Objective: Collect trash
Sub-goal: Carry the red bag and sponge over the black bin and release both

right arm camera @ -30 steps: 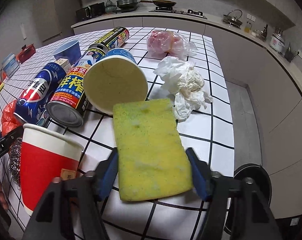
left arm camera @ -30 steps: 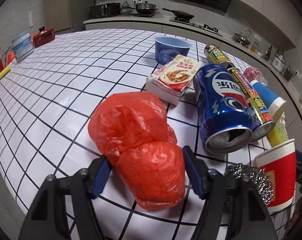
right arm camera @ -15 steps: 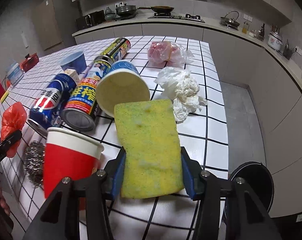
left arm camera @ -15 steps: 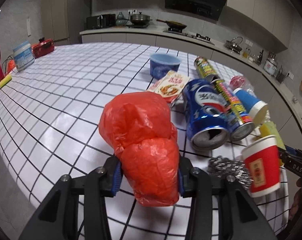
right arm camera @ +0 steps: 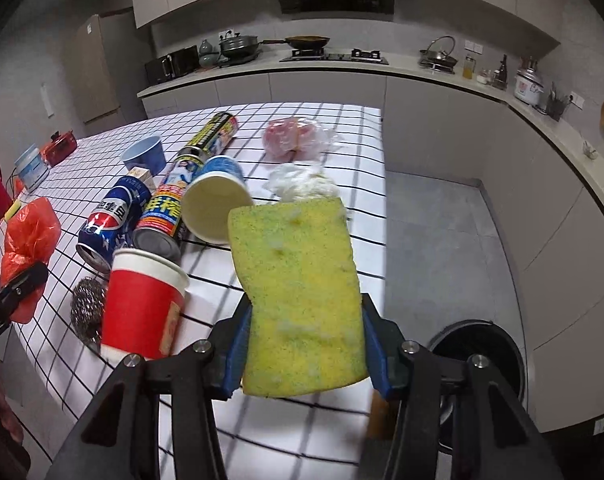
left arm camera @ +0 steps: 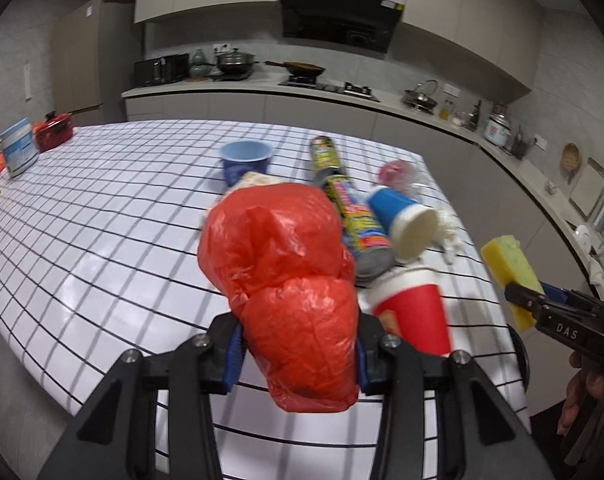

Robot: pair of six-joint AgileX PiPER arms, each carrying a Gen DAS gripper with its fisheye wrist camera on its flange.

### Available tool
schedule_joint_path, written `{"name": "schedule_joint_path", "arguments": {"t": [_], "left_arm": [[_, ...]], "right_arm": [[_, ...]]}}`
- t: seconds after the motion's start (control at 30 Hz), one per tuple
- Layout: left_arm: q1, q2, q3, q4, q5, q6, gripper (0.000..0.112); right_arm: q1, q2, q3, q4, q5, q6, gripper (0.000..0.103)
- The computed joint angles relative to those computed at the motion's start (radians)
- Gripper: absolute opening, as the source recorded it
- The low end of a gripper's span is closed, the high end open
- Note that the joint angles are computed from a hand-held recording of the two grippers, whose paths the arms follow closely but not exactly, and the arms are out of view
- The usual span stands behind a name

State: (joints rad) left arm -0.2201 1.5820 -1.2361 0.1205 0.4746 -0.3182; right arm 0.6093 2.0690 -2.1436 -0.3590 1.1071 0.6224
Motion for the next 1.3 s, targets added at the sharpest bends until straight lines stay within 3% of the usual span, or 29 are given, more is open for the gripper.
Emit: {"name": "schedule_joint_path", "arguments": {"t": [0.27, 0.47, 0.63, 1.03, 1.3], "left_arm": [[-0.2, 0.04, -0.066, 0.185, 0.044, -0.226, 0.044], [-0.374, 0.142, -0.2, 0.322, 0.13, -0.413, 0.044], [-0.499, 0.272, -0.361, 0.346, 0.202, -0.47, 0.044], [-0.672, 0.599, -0.778, 0.258, 0.361, -0.445, 0.044], [-0.696, 0.798, -1.014, 0.082, 0.46, -0.383, 0.044]], "right_arm": [[-0.104, -0.245, 0.369, 0.009, -0.146, 0.015, 0.052], [-0.272, -0.4, 0.581, 0.105, -0.242, -0.116, 0.052], [-0.446, -0.476, 0.695, 0.244, -0.285, -0.305, 0.052], [-0.74, -0.471, 0.914, 0.571, -0.377, -0.832, 0.052], [-0.791, -0.394, 1.037, 0.673, -0.503, -1.173, 0.052]]}}
